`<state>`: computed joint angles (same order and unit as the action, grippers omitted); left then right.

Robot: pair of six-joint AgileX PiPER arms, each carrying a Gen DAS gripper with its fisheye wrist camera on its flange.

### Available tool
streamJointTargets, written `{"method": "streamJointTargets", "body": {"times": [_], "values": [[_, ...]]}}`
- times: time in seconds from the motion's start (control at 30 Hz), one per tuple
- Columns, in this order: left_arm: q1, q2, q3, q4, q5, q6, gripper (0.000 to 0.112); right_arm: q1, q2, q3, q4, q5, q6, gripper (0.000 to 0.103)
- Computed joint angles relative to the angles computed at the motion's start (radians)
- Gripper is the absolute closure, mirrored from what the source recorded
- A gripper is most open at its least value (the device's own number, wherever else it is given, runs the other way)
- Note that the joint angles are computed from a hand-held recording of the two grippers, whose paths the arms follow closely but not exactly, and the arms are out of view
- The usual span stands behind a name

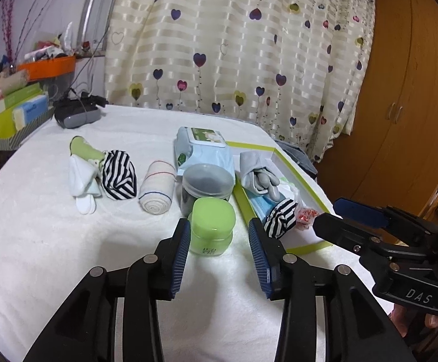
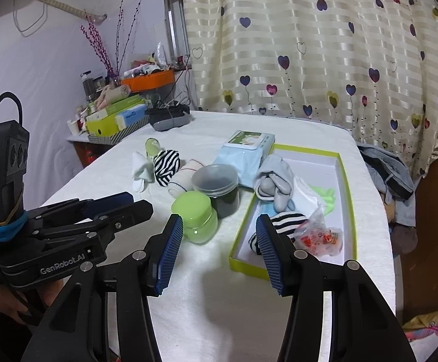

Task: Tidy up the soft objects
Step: 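Withdraw both tools from the box toward the remaining socks on the table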

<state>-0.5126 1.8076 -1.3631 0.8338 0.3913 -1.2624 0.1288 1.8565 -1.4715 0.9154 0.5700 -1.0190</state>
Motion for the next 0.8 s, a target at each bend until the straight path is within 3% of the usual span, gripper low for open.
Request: {"method": "streamJointTargets", "body": {"times": [0.8], "values": [[0.054,0.002,0.018,-0.065,-0.018,0.035,0.073,0.035,0.052,-0.071,-0.098,0.03,0.097,0.051]]}}
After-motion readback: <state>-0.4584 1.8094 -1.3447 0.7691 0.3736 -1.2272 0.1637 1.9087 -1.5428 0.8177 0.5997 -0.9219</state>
